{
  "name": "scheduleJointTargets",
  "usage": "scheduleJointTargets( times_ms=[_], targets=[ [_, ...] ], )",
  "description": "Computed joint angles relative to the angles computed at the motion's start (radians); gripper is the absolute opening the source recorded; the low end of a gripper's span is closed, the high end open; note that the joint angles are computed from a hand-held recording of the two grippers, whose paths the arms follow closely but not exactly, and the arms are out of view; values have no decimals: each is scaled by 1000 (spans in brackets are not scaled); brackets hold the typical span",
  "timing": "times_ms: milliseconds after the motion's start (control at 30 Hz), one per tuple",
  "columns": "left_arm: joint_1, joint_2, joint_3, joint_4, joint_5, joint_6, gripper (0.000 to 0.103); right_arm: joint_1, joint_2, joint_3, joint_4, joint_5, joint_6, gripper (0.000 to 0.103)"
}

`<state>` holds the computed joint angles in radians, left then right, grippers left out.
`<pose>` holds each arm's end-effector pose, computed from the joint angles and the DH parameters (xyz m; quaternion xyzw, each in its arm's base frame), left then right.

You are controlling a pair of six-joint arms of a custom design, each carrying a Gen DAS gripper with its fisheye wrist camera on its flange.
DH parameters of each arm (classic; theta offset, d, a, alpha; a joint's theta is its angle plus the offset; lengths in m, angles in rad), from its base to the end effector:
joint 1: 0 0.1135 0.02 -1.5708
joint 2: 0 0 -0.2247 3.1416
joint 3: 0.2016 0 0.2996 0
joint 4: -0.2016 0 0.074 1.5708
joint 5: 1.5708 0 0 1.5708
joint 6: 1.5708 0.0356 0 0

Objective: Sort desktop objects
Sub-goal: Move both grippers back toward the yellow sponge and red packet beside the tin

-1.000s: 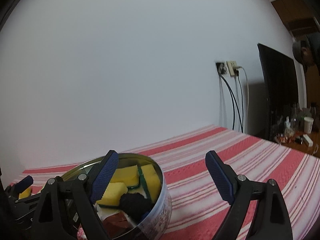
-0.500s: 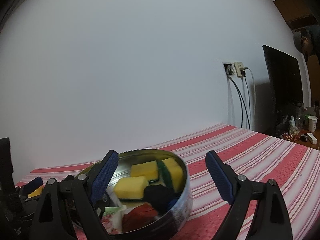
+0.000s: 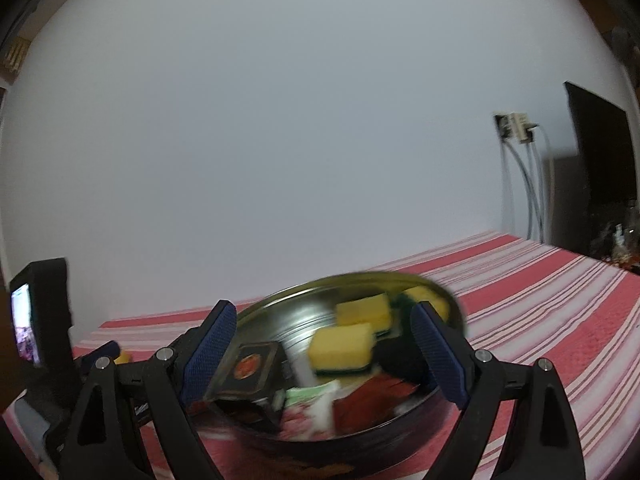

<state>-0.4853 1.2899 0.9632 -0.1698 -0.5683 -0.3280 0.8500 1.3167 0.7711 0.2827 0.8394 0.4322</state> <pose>0.3154 -0.1446 0.2425 -0.0782 0.8334 0.0269 0.5464 0.2443 0.2379 0.2045 0.0922 0.7605 0.0730 0.6387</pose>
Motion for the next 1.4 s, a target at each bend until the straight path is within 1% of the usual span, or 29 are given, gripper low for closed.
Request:
scheduleJointTargets(
  times_ms=[100,200,267,333,367,400,433,467,567,633,733,767,867,967,1067,1167,1300,1333,1400],
  targets=[
    [40,-24,-16,-21,16,5,102,31,52,51,-21,-10,5,91],
    [95,-57,-40,-39,20,19,102,59,109,105,-40,-49,8,91],
    [142,-71,-50,-50,35,19,102,74,139,137,-51,-66,-1,88],
    [203,-72,-46,-79,55,1,102,85,179,184,-80,-92,-15,74],
    [236,-64,-39,-92,70,-10,102,85,215,234,-132,-121,-9,70],
    [264,-57,-34,-107,80,-23,102,82,238,262,-160,-141,1,60],
    [289,-47,-24,-122,86,-37,102,76,258,292,-194,-180,17,55],
    [313,-36,-15,-136,89,-50,102,66,283,324,-224,-233,41,55],
    [368,11,22,-162,96,-56,102,50,331,377,-268,-332,103,55],
    [393,37,42,-165,97,-45,102,46,363,416,-292,-364,116,55],
    [419,86,83,-158,77,0,102,39,441,510,-344,-396,109,55],
    [430,104,99,-152,76,18,102,31,487,572,-388,-419,106,55],
    [464,134,123,-127,84,38,102,11,564,669,-455,-473,122,55],
    [503,123,109,-119,136,12,102,6,631,763,-531,-471,137,53],
    [534,123,115,-150,193,-17,102,4,699,859,-597,-451,143,53],
    [551,104,101,-143,197,-31,102,1,786,988,-701,-417,165,53],
    [559,94,100,-146,194,-45,102,-24,908,1169,-836,-443,192,53],
    [562,94,100,-148,199,-48,102,-37,934,1204,-860,-486,201,53],
    [564,94,105,-157,202,-51,102,-59,920,1165,-803,-598,199,53]
  ],
)
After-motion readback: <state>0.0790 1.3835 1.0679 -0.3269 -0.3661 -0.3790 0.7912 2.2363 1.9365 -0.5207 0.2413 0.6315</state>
